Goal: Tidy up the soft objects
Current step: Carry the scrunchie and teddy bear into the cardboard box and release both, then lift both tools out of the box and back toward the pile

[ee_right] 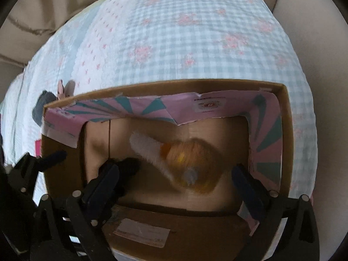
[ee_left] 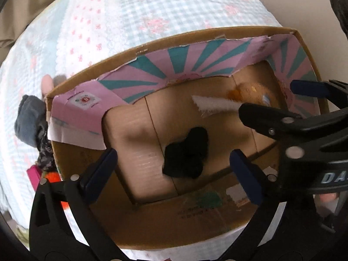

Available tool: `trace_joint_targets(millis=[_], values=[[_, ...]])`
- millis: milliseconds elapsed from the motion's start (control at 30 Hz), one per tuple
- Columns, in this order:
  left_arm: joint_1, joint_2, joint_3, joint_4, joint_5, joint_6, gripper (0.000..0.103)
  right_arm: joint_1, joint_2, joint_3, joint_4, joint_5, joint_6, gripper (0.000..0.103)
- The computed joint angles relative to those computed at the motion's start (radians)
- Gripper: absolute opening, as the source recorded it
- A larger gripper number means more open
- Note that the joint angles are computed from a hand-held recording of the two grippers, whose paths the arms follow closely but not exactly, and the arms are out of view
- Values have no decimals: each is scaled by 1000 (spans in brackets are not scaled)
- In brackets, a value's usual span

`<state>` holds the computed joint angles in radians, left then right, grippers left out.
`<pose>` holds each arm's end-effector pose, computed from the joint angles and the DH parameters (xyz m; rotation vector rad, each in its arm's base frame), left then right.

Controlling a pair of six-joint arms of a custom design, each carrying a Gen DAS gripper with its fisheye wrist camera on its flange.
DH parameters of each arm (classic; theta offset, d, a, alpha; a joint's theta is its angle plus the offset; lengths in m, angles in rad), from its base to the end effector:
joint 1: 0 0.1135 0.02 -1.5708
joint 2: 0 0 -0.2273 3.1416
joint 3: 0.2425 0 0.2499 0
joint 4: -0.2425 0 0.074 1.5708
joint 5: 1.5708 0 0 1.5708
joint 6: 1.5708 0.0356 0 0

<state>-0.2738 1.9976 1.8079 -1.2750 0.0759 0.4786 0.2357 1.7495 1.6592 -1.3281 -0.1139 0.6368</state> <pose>0.3605 -0.1041 0.2247 1.1177 2.8129 -0.0979 0.3141 0.0796 0.2670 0.5928 2.9827 0.2552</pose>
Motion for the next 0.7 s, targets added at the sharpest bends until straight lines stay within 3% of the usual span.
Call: trace_joint_targets(millis=[467,700], values=[[52,12,68,-33,56,-12,102,25,-45,26,-36,32,25,103],[69,-42,118,-83,103,-15,102,67,-52,176,-138,110,45,103]])
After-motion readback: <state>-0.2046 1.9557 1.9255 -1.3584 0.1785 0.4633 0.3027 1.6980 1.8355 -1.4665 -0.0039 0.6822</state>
